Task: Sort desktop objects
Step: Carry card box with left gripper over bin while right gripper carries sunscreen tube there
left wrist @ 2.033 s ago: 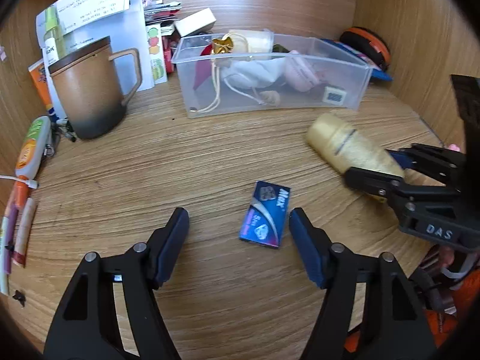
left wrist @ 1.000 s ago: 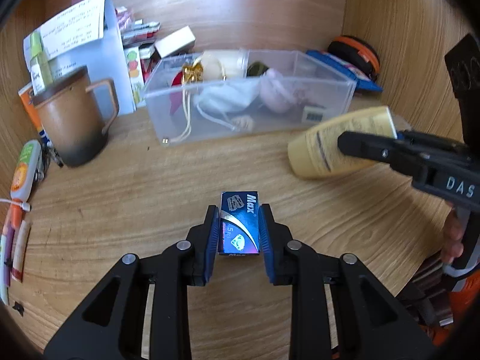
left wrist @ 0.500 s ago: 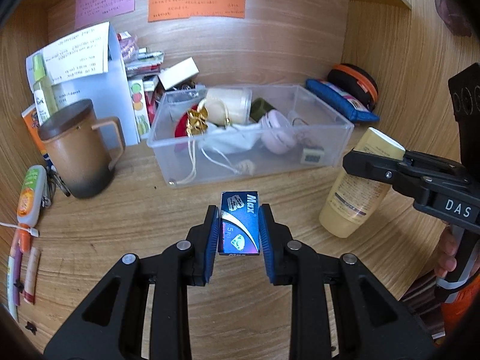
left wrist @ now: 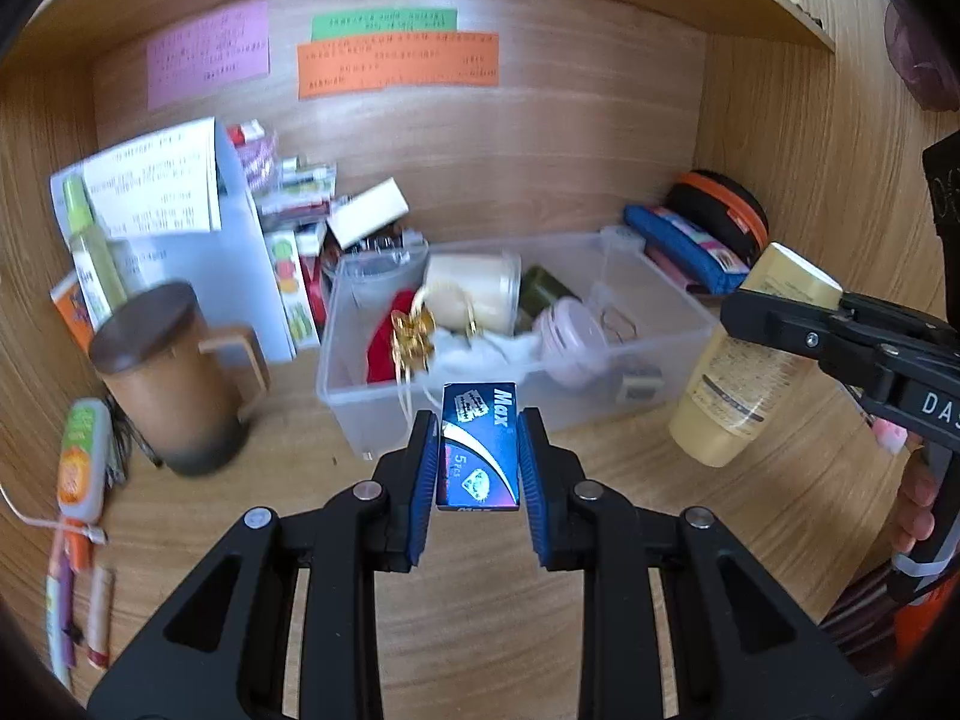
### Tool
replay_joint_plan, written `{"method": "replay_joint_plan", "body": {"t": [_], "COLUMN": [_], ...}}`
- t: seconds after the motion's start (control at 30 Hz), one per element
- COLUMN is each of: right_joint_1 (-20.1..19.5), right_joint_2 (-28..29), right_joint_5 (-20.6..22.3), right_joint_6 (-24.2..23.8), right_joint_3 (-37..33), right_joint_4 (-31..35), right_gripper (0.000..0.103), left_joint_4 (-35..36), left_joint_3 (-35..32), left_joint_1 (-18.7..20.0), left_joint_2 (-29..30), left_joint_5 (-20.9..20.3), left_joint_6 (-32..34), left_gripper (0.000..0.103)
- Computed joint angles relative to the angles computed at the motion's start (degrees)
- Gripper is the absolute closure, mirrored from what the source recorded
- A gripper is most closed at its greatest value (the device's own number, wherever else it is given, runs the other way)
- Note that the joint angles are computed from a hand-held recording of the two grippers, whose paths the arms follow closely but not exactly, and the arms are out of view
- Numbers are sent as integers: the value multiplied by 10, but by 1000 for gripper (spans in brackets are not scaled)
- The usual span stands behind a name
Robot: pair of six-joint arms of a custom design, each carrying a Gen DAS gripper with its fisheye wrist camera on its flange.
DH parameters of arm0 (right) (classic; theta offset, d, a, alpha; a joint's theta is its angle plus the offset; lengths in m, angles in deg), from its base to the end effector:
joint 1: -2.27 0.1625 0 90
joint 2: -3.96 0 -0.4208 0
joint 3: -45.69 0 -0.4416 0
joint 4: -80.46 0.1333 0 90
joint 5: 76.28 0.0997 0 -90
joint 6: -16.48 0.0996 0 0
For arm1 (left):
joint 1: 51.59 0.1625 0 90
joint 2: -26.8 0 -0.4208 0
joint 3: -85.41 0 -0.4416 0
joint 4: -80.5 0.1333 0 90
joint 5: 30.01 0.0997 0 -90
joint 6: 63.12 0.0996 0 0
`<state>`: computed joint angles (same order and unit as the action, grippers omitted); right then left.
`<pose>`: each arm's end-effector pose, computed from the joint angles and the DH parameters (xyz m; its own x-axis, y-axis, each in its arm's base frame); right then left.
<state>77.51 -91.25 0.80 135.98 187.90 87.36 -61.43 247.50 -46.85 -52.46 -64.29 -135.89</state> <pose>0.0894 -0.2713 0.1214 -0.6598 -0.6205 0.4238 -0.7482 0.4900 -0.4474 -0.1718 -0.2306 0.0384 -0.7053 0.1089 -0.7005 0.6128 0.5906 -0.5251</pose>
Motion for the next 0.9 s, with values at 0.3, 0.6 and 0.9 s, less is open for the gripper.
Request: {"method": "replay_joint_plan", "body": {"t": [0.3, 0.6, 0.9], "right_joint_1": [37, 55, 74], "right_joint_2": [-21, -18, 25], "right_joint_5": [1, -1, 19], "right_joint_6": [14, 34, 57], "right_joint_3": [-12, -36, -69], "right_joint_4": [-2, -5, -27], "right_gripper": [79, 79, 79], "left_joint_4": [-67, -116, -218], "left_joint_3": [-25, -34, -46], "left_joint_1": [38, 79, 129], "left_joint_2": [26, 18, 58], "left_joint_5": [29, 55, 63], "left_joint_6": [98, 162, 253], "left_gripper": [77, 77, 77]}}
